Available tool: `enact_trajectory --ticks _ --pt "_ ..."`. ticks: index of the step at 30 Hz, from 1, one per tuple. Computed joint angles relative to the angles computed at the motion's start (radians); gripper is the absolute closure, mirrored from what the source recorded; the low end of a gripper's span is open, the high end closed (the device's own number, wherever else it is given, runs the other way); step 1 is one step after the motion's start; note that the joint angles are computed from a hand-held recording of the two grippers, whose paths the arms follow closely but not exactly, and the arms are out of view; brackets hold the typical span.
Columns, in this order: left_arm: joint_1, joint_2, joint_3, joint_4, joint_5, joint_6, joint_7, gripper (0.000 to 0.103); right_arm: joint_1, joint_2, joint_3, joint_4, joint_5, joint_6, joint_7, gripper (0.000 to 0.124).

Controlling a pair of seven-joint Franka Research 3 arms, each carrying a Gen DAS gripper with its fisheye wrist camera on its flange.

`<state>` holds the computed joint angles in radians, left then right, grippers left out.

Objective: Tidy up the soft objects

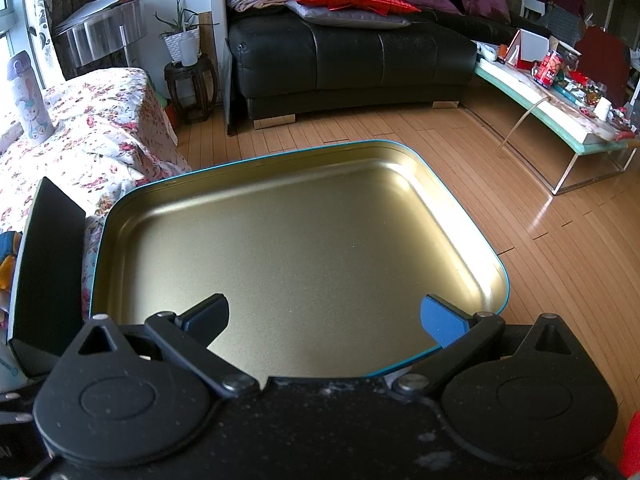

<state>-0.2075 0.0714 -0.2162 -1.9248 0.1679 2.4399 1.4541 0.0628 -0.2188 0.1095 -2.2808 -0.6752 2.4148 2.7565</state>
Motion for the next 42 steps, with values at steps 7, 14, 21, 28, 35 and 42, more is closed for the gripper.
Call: enact_trajectory --ticks 7,14,21,28,35,42 --pt "0.0 -0.001 -0.001 -0.001 -0.003 -0.001 0.001 0.004 0.0 -0.001 0.0 -0.001 0.0 0.0 -0.001 0.021" --pt "-0.004 -0.002 -0.003 -0.007 -0.001 0.001 -0.006 0.004 0.0 0.0 0.001 -0.001 -0.002 -0.001 0.0 0.021" --pt "-0.002 -0.005 -0.002 -0.007 -0.011 -0.003 0.005 0.004 0.001 -0.001 0.0 -0.002 -0.001 0.0 -0.001 0.021" --pt "-0.003 -0.004 -0.002 -0.005 -0.009 -0.004 0.003 0.004 0.002 0.001 0.001 -0.001 -0.002 0.0 -0.002 0.021" --pt "-0.003 -0.002 -0.002 -0.004 -0.011 -0.003 0.003 0.004 0.003 0.001 0.0 -0.001 -0.002 -0.001 -0.002 0.021" --pt "0.0 -0.002 -0.002 -0.003 -0.024 -0.004 0.01 0.004 0.008 0.007 0.002 0.006 -0.003 -0.013 -0.01 0.021"
